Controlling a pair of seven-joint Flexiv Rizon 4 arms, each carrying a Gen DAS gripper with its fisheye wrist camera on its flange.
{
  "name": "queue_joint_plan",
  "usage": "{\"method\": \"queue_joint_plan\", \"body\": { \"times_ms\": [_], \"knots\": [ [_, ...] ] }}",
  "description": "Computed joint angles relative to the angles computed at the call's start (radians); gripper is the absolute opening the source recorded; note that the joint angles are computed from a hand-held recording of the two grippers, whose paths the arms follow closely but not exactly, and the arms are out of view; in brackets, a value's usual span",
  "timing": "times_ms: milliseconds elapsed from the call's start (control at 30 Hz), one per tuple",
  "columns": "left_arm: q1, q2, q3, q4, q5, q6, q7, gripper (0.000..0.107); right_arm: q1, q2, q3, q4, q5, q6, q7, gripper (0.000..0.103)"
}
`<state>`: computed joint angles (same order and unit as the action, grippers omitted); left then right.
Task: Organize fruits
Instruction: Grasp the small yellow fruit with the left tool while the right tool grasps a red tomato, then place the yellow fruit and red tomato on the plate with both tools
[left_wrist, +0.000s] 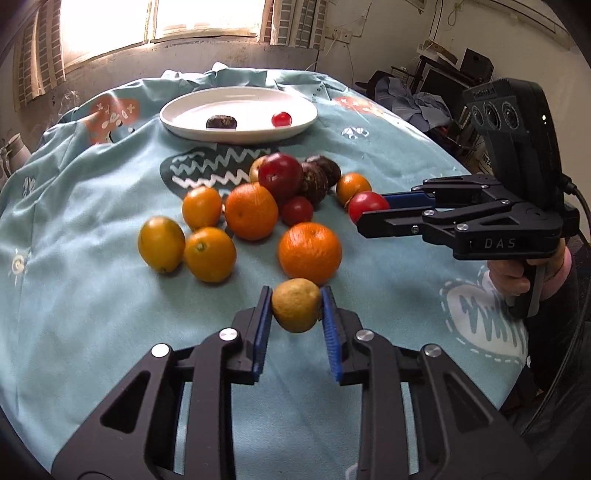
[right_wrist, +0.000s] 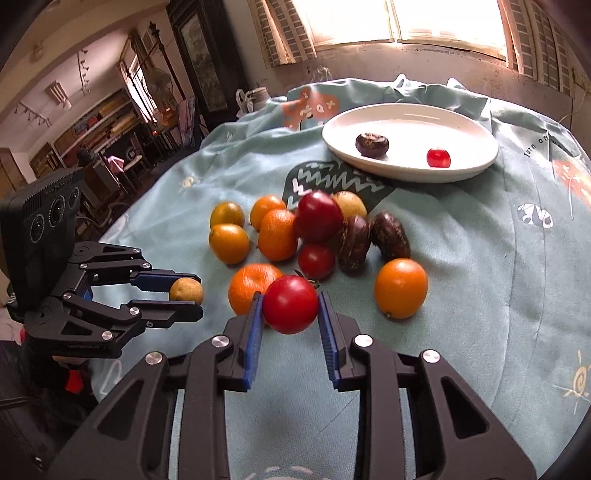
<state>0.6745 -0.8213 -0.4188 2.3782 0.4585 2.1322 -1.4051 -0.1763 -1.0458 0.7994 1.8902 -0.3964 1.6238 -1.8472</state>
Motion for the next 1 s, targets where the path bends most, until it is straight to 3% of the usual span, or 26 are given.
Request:
{"method": "queue_joint_plan", "body": {
  "times_ms": [67,167,267,400,567,600,633,667,700,733,833,1000],
  "knots": [
    [0.073,0.022,-0.076,-0.028,0.018,-0.057,-0.002,0.027,0.024,0.010,-0.015,-0.033,0.014,0.027,0.023,0.030],
    [0.089,0.039,-0.124,-0.110,-0.038,-0.115,-0.003,0.027,0.118,0.029,-0.101,-0.121,0.029,0.070,0.093,0.030],
    [0.114,0.004,-0.201,-0.228,-0.106,-0.219,0.021,0.027,0.193,-0.002,-0.161,-0.250,0.028,0.046,0.163,0.030],
    [-0.028,-0.031,-0.116,-0.424,-0.261,-0.315,0.071,0.027,0.311,-0.046,-0.274,-0.411,0.049,-0.003,0.232,0.030],
    [-0.156,-0.101,-0.022,-0.620,-0.410,-0.446,0.131,0.027,0.355,-0.110,-0.290,-0.551,0.089,-0.092,0.219,0.030],
    [-0.176,-0.108,-0.006,-0.644,-0.434,-0.471,0.139,0.027,0.355,-0.116,-0.284,-0.562,0.098,-0.094,0.205,0.042],
    [-0.188,-0.109,0.004,-0.654,-0.457,-0.484,0.143,0.042,0.360,-0.115,-0.290,-0.564,0.110,-0.086,0.196,0.052],
    [-0.194,-0.105,0.009,-0.650,-0.477,-0.483,0.142,0.057,0.372,-0.104,-0.313,-0.553,0.125,-0.069,0.198,0.065],
    [-0.189,-0.099,0.003,-0.629,-0.489,-0.448,0.140,0.080,0.373,-0.094,-0.319,-0.537,0.134,-0.055,0.194,0.065],
    [-0.174,-0.094,-0.013,-0.598,-0.490,-0.392,0.144,0.085,0.362,-0.085,-0.309,-0.519,0.135,-0.051,0.181,0.065],
    [-0.110,-0.051,-0.060,-0.488,-0.456,-0.302,0.153,0.089,0.338,-0.043,-0.304,-0.434,0.145,-0.007,0.162,0.065],
    [0.013,-0.014,-0.117,-0.299,-0.349,-0.159,0.056,0.096,0.283,0.009,-0.279,-0.288,0.132,0.058,0.165,0.065]
  ]
}}
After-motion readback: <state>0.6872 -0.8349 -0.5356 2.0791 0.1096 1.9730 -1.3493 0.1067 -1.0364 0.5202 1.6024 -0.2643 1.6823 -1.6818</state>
